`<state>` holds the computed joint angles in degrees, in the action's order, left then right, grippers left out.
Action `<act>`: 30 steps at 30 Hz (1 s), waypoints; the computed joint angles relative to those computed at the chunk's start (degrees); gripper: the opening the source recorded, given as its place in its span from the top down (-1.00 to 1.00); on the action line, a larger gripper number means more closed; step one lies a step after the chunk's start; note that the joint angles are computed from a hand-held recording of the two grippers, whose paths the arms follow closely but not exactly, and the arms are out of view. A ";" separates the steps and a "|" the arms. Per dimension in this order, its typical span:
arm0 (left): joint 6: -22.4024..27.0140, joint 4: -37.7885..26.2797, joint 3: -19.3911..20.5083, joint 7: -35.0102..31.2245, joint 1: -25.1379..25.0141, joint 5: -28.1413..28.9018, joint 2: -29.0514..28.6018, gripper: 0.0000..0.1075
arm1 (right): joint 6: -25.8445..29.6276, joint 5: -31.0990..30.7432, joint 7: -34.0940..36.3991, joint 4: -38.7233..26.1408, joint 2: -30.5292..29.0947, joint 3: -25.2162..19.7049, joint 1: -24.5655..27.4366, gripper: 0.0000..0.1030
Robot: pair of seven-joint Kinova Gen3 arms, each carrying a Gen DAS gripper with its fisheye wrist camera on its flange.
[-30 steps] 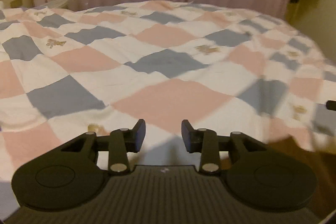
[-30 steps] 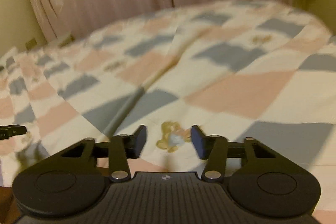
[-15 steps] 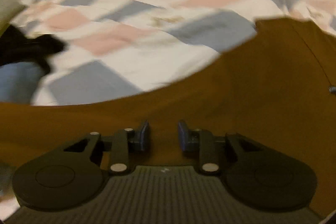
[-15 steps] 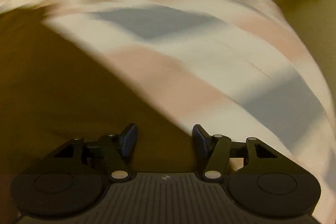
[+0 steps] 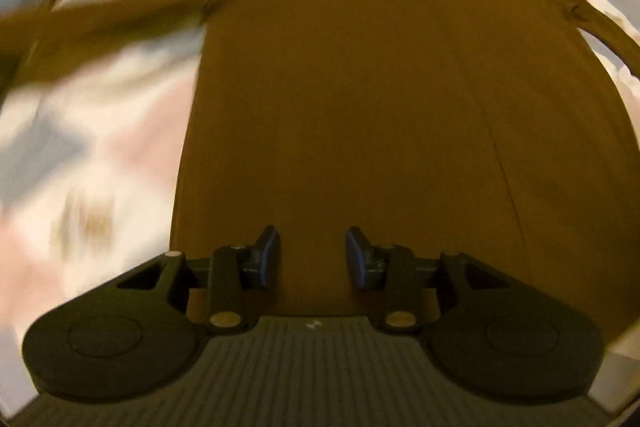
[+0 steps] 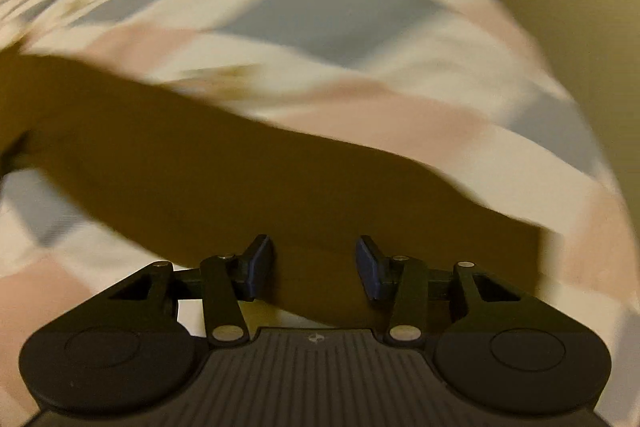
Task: Fold clothes
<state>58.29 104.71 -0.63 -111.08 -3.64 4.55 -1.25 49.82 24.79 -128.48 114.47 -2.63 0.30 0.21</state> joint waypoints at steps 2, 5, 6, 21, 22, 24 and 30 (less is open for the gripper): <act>4.15 0.15 2.12 3.32 -0.33 -3.83 -3.24 0.34 | 4.66 0.77 -0.26 -0.02 -2.29 0.05 3.39 0.08; 9.46 -0.98 2.24 7.39 1.98 -6.64 -6.91 0.25 | 8.88 -4.07 3.74 -1.44 -6.07 6.35 5.84 0.07; 11.14 -1.71 2.39 8.79 2.45 -6.98 -7.83 0.25 | 8.42 -6.40 4.83 -1.33 -8.10 9.00 5.70 0.07; 23.98 -24.74 9.24 29.93 11.26 -9.59 -5.69 -0.25 | 19.02 -30.44 2.86 -13.63 -14.64 -8.58 -4.40 -0.33; 24.38 -25.46 9.42 30.02 11.60 -10.29 -6.06 -0.25 | 19.59 -30.71 1.76 -15.24 -14.46 -10.06 -6.02 -0.37; 24.95 -25.85 9.38 29.86 11.84 -11.53 -7.55 -0.31 | 21.82 -29.29 -0.83 -19.04 -13.86 -13.34 -8.65 -0.52; 27.43 -26.86 6.83 27.08 10.06 -10.09 -12.55 -0.62 | 30.81 -20.97 -10.27 -30.21 -10.78 -23.45 -14.47 -0.69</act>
